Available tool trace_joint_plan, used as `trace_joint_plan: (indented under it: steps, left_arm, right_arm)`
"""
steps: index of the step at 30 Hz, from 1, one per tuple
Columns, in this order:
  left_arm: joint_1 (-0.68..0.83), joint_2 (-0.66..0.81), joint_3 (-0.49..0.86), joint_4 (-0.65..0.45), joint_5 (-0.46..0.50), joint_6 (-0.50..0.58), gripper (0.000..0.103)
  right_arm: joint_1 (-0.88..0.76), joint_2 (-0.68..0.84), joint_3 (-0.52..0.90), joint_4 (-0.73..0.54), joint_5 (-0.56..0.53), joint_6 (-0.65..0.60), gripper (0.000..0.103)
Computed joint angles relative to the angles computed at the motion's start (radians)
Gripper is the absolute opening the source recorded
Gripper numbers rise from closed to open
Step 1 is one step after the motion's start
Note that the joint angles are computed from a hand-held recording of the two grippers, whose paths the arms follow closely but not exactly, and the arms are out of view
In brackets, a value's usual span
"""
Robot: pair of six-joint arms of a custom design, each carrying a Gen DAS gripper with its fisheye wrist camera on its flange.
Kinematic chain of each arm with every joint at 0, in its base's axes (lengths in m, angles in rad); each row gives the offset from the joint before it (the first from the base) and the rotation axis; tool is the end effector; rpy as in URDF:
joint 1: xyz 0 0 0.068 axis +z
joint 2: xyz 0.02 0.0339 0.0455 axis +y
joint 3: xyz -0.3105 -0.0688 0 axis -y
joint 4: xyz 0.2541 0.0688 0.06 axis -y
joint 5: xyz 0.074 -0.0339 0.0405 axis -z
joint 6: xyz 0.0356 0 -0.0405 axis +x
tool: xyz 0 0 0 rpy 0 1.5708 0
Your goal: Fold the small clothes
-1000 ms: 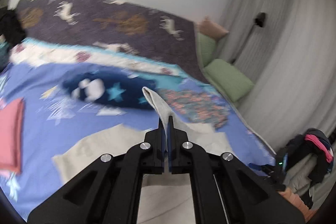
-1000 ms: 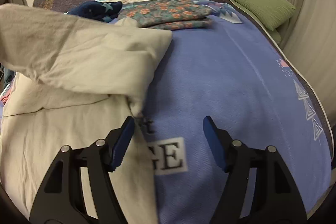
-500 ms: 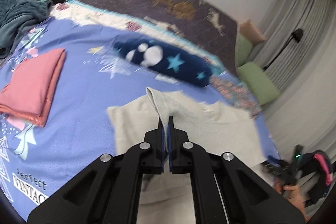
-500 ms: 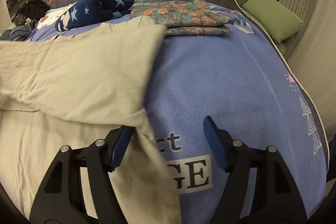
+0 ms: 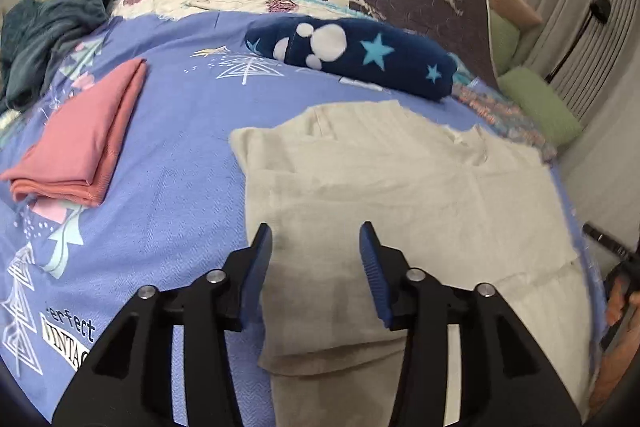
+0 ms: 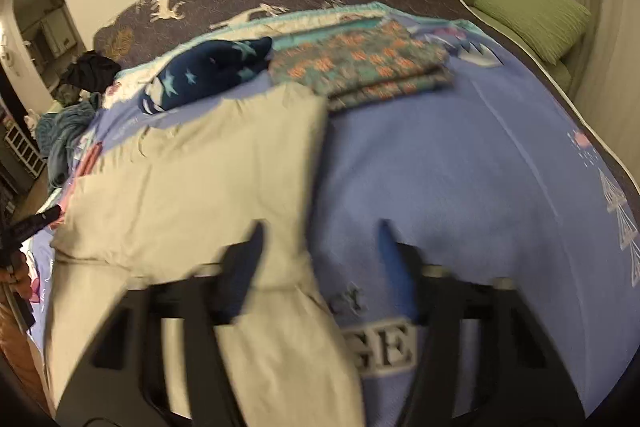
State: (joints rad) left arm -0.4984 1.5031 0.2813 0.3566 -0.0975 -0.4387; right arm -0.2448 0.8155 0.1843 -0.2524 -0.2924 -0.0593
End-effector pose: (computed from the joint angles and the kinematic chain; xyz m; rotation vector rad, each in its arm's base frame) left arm 0.1890 -0.0989 0.1217 0.0292 2.4534 -0.3011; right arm 0.1153 -0.0182 0.1545 0.0969 2.4140 0.2204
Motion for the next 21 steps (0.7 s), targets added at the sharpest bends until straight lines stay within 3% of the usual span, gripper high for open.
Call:
trace_joint_plan:
  steps: [2,3,5,6,7,8,9,12,15,21]
  left_arm:
    - [-0.071,0.083,0.016,0.005,-0.102,-0.015,0.049]
    - [-0.104,0.132,0.020,0.022,-0.159,-0.017,0.053]
    - [-0.171,0.161,-0.007,0.073,-0.268,-0.027,0.060]
    - [-0.166,0.146,-0.011,0.061,-0.263,-0.031,0.060]
    - [-0.150,0.122,-0.018,0.050,-0.243,-0.032,0.060]
    - [-0.135,0.094,-0.025,0.034,-0.228,-0.031,0.060]
    - [-0.120,0.061,-0.036,0.024,-0.216,-0.015,0.060]
    - [-0.062,-0.017,-0.065,0.042,-0.198,0.045,0.060]
    - [0.082,-0.042,-0.057,0.054,-0.062,0.084,0.061]
    - [0.296,0.170,0.064,0.118,0.253,0.098,0.061]
  right_arm:
    - [0.076,0.130,-0.023,0.136,-0.048,0.038,0.012]
    - [0.123,0.202,-0.033,0.198,-0.023,0.054,0.011]
    - [0.272,0.402,-0.055,0.361,0.198,0.091,0.008]
    - [0.281,0.446,-0.087,0.454,0.211,0.081,0.008]
    - [0.254,0.439,-0.091,0.457,0.180,0.051,0.008]
    - [0.250,0.382,-0.067,0.367,0.180,0.071,0.009]
    - [0.209,0.321,-0.042,0.283,0.131,0.060,0.017]
    - [0.025,0.223,0.015,0.175,-0.035,-0.017,0.065]
    - [-0.101,0.432,0.118,0.206,-0.146,-0.072,0.065]
    - [-0.157,0.864,0.315,0.319,-0.315,-0.006,0.067]
